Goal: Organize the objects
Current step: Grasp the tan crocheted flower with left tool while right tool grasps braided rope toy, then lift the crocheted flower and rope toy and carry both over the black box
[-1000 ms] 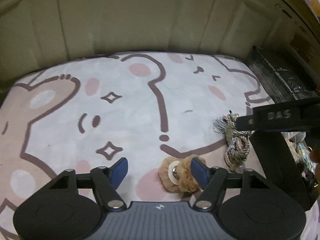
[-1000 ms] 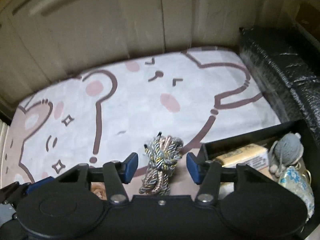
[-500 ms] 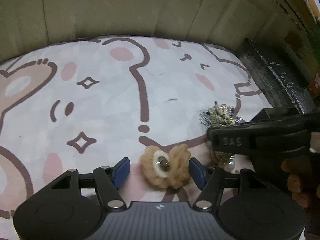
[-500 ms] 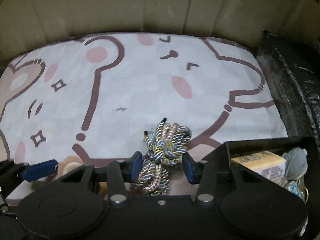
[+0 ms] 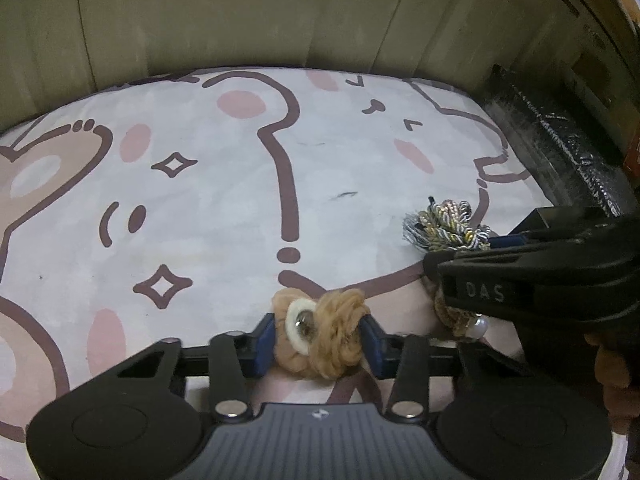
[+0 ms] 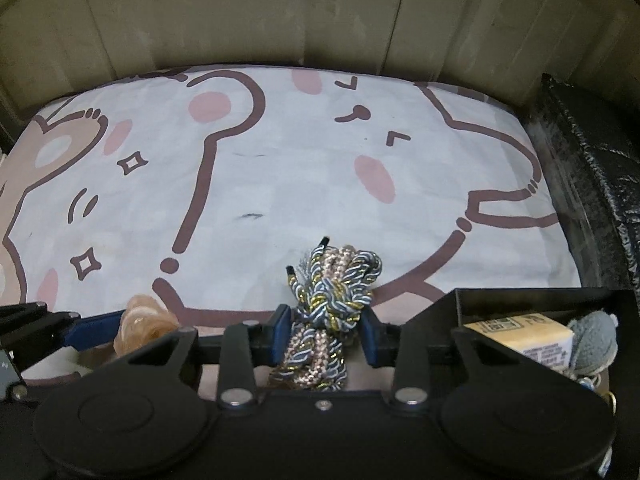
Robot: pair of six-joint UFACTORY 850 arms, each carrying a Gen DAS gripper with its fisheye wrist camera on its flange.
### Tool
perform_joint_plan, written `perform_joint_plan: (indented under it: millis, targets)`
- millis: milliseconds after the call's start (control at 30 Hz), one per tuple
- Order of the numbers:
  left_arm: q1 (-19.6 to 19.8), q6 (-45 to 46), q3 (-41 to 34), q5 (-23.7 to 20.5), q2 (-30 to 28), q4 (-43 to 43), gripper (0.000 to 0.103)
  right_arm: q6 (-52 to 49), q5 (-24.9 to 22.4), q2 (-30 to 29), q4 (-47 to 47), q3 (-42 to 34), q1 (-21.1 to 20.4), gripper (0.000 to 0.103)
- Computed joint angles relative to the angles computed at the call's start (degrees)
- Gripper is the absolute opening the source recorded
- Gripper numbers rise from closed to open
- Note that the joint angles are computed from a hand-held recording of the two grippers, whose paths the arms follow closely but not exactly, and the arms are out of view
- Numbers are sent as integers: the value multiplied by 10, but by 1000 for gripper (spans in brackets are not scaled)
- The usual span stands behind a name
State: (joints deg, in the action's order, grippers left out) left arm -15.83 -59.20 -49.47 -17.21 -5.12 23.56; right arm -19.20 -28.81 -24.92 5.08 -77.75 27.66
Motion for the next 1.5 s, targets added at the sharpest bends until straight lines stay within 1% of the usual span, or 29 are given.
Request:
perform_joint_plan:
  millis: [100,333,433,600,800,1133,1500]
  targets:
    - [3,-4,2,2,4,-10,36,-16,3,5,13,4,-4,37]
    - [-7,-135,5,-16,27,102,36,-79,27,36,87,24,-17,37]
    - [-13,-201,9,-31,42,153,35,-123,36,52,133,36,-22,37]
    - [-23,-273,13,-64,67,208,35,-170,46,81,179,55,-30,37]
    - [-37,-308,13,-104,90,233,36,-210,52,106,215,72,-39,37]
    - [-67,-334,8,-168,119,261,36,-290,56,146,302,96,-55,37]
    - [-95,-359,-4,-214,133,280,36,-339,54,173,349,112,-67,37]
